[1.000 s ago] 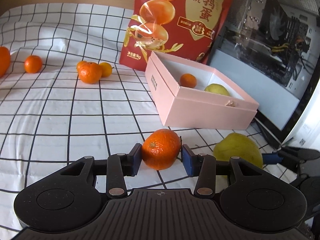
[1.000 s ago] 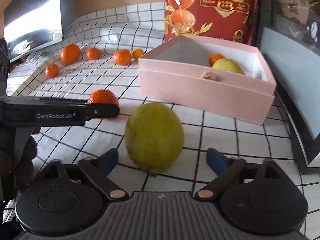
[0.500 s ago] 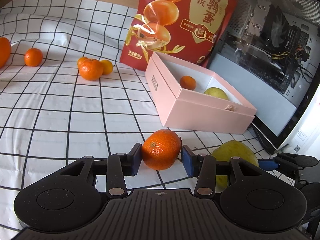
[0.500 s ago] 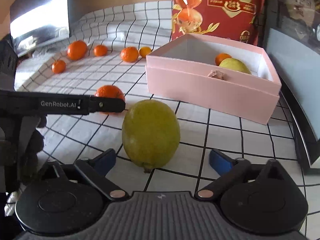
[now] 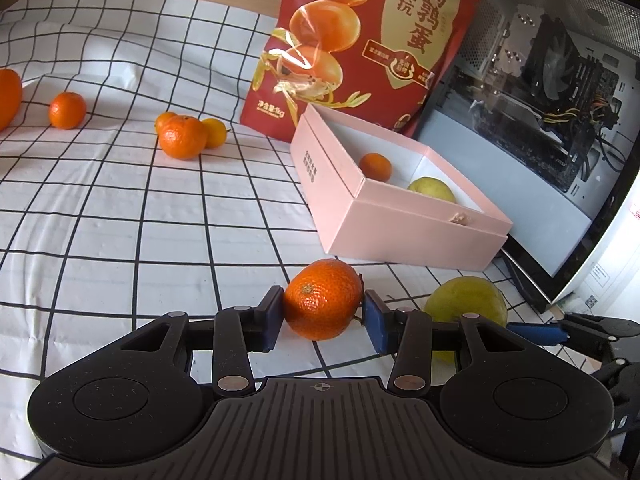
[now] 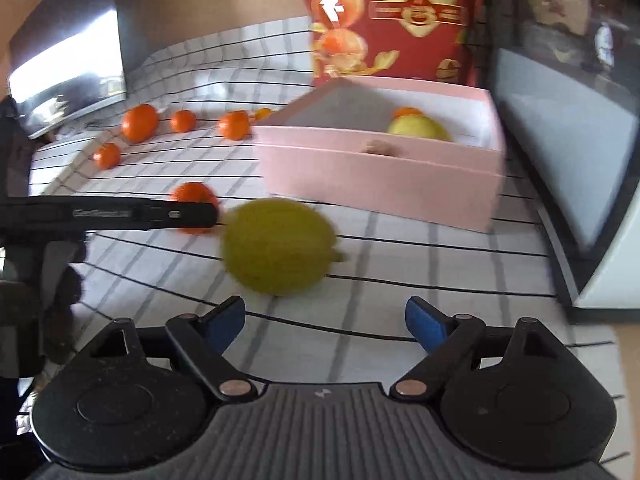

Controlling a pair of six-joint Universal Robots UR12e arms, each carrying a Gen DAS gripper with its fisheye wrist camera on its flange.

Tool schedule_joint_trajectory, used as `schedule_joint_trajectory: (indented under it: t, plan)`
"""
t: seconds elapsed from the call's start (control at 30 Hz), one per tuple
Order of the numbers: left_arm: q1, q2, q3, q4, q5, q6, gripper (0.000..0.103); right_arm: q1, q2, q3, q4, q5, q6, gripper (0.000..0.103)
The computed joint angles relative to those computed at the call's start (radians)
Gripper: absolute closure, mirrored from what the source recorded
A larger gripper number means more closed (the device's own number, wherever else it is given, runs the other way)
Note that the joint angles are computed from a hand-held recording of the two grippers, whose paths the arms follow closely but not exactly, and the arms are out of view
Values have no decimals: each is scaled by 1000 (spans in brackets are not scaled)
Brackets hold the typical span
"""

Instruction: Organize fruits

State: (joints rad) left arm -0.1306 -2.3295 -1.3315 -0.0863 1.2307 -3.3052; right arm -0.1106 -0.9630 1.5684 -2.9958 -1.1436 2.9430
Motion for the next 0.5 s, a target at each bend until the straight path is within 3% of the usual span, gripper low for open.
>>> schedule_joint_trajectory:
  t: [0.17, 0.5]
  plan:
    - [1, 0, 0, 0, -3, 1, 55, 29, 22, -28, -36, -5, -6, 14]
    - [2, -1, 0, 2, -8, -4, 55, 37, 59, -96, 11, -17, 111, 14]
